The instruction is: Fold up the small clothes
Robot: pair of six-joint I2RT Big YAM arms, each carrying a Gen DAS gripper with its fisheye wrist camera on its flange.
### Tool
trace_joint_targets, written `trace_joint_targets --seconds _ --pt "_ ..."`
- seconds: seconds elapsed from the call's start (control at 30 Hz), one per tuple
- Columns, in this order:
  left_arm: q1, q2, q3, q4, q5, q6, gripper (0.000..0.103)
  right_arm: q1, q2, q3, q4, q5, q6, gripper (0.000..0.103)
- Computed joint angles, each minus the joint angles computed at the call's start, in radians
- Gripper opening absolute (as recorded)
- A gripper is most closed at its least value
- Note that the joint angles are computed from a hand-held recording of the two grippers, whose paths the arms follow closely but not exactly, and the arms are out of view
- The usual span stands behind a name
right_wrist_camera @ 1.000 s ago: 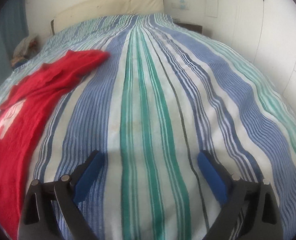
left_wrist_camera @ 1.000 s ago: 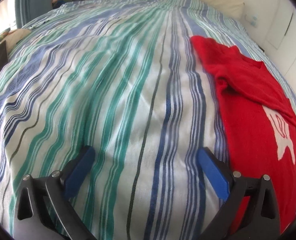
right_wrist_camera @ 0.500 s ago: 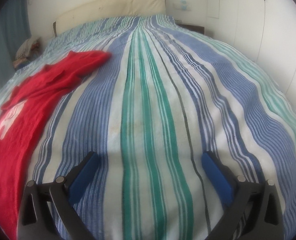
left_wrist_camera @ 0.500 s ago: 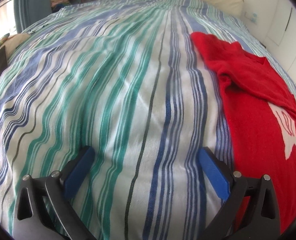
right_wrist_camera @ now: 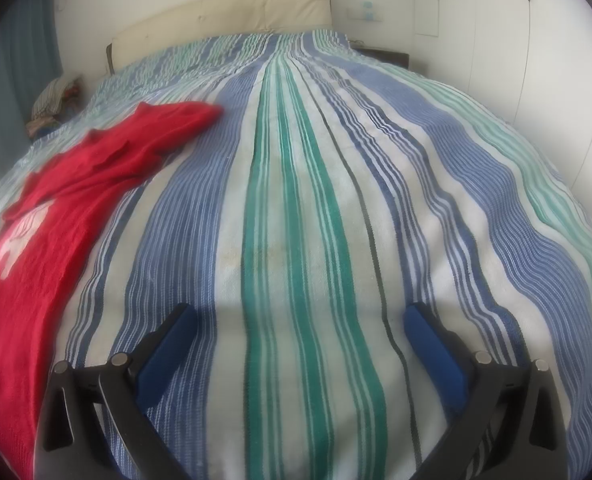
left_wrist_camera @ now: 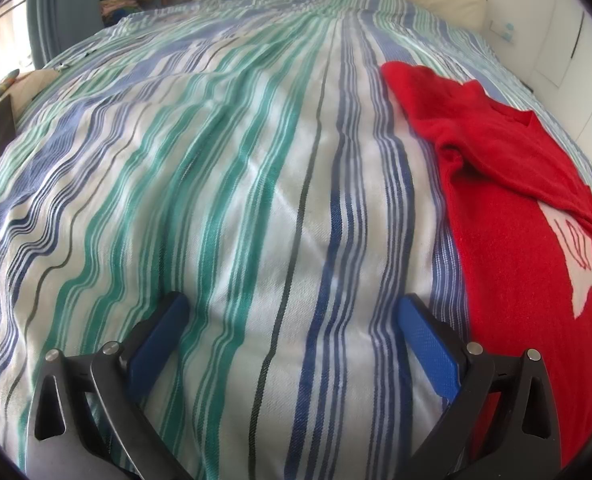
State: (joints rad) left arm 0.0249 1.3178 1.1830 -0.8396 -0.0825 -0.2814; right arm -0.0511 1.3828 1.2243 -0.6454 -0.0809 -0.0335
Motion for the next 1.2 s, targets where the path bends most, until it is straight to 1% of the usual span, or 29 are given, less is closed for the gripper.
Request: trace_joint_targets --seconds 1.2 --pt "-0.002 -0.004 -0.006 0.015 -0.012 0.002 0.103 0.001 0.000 0.000 0.000 0.002 0.000 0.102"
